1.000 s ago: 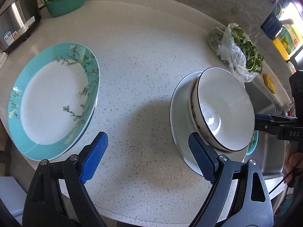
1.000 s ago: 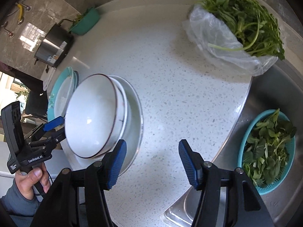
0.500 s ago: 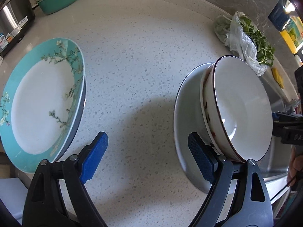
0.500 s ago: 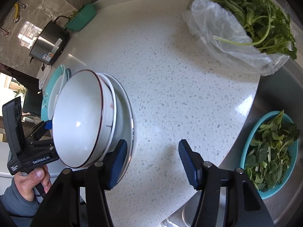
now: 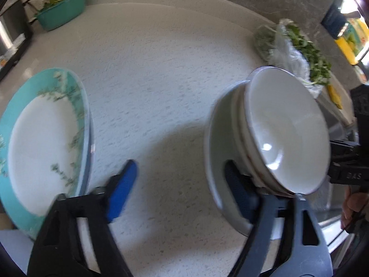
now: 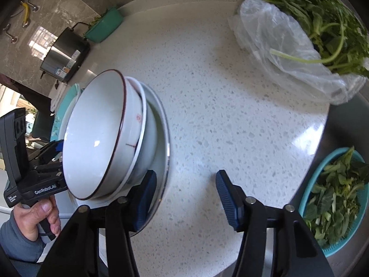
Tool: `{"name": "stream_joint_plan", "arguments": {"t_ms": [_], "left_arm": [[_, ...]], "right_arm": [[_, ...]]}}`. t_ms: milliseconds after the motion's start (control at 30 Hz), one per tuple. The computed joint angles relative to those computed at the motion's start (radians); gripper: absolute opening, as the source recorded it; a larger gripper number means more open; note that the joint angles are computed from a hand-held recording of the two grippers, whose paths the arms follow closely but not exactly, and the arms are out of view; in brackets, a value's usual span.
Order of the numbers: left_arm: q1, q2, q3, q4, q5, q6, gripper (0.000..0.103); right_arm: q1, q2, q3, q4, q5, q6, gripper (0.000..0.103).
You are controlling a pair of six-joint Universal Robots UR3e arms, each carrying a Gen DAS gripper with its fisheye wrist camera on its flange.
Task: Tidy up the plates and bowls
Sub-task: 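Lift the plate stack with bowls and carry it over the teal floral plate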
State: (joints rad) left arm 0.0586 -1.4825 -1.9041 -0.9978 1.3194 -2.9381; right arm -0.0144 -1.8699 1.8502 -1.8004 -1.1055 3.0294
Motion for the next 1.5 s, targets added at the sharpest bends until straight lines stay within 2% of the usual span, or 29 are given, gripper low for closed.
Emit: {"name": "stream_joint_plan", "arguments": {"t_ms": [33, 100, 133, 167, 233, 467, 1067, 1300, 1500], "left_arm": [[0.002, -0.013, 0.011, -0.007, -0.029, 0.009, 0.044], [-0.031, -0.062, 0.049, -0.014, -0.034, 0.007, 0.026], [-0.041, -0.076, 0.056, -0.013, -0.042, 0.006, 0.018], [-0.052, -0.093, 0.068, -0.015, -0.051, 0.002, 0.013], [-0.063, -0.107, 0.077, 0.0, -0.046, -0.017, 0.014], [-0.068, -0.131, 0.092, 0.014, -0.063, -0.024, 0.014], [-0.029, -0.037, 0.002, 0.015, -0.086, 0.008, 0.013], [-0.015, 0.033, 0.016, -0.074, -0.096, 0.006, 0.013], [0.041, 0.134, 0.048, -0.209, -0.11, 0.042, 0.013]], "right_arm": [[-0.007, 0.009, -0.002, 0.007, 0.027, -0.009, 0.046], [-0.011, 0.015, 0.0, 0.0, 0.059, -0.021, 0.038], [-0.005, 0.022, -0.001, -0.007, 0.071, -0.019, 0.03], [0.006, 0.03, -0.006, -0.011, 0.073, -0.013, 0.027], [0.039, 0.047, -0.019, -0.046, 0.035, 0.015, 0.026], [0.031, 0.048, -0.012, -0.051, 0.048, 0.022, 0.027], [0.001, -0.05, 0.054, -0.038, 0.05, 0.026, 0.025], [-0.009, -0.078, 0.011, 0.039, 0.057, 0.012, 0.025], [0.024, -0.062, -0.079, 0.089, 0.058, 0.025, 0.024]]}}
